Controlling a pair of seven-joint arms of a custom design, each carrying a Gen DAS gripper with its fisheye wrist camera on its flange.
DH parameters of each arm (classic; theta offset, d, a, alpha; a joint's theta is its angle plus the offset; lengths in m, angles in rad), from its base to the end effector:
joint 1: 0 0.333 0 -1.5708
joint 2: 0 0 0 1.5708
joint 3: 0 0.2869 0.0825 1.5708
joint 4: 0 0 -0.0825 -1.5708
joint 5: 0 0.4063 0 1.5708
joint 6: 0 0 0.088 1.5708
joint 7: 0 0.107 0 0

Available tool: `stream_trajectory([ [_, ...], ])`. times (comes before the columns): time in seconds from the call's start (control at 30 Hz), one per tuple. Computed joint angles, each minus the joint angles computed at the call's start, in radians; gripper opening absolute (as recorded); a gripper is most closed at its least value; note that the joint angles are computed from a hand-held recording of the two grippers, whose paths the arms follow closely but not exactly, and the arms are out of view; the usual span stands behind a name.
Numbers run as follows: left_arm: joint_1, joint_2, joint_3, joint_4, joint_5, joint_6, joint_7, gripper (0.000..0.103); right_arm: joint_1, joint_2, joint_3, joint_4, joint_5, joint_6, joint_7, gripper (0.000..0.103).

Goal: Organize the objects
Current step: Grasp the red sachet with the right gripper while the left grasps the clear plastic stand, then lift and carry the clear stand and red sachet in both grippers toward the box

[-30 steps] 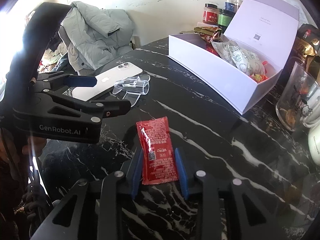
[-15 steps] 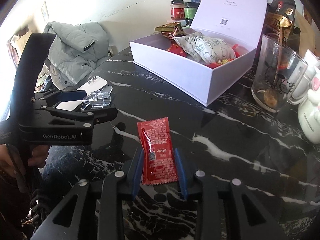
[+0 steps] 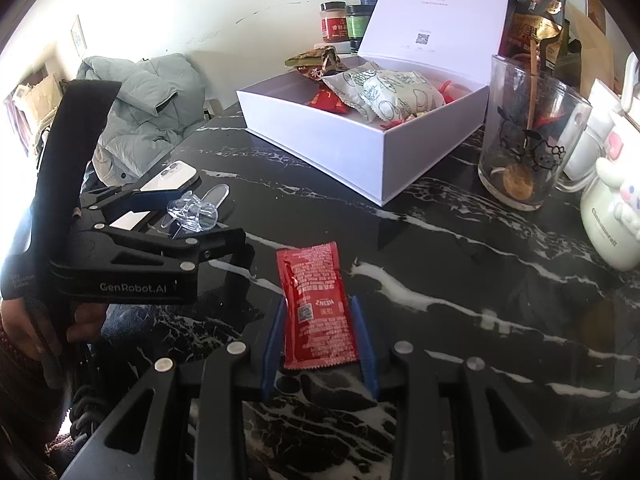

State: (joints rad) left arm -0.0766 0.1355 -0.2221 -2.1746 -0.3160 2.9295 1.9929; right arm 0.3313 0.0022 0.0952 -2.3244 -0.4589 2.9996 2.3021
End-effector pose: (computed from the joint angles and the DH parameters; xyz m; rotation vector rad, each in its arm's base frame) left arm 0.5873 -0.1582 0.3564 -1.4712 2.2711 -0.7645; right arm 0.5019 0.2631 0.3669 -1.8817 1.6558 -0.4483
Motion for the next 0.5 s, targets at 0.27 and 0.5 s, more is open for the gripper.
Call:
stream_trajectory([
  [0.27, 0.022, 0.003, -0.022, 0.008, -0.065, -0.008, 0.091, 0.089, 0.01, 0.004, 0.002, -0.002, 0.025, 0.008, -0.057, 0.064],
  [0.5, 0.027, -0.002, -0.04, 0.01, -0.178, -0.004, 0.226, 0.061, 0.009, 0.004, -0.006, 0.019, -0.17, -0.046, 0.138, 0.057],
])
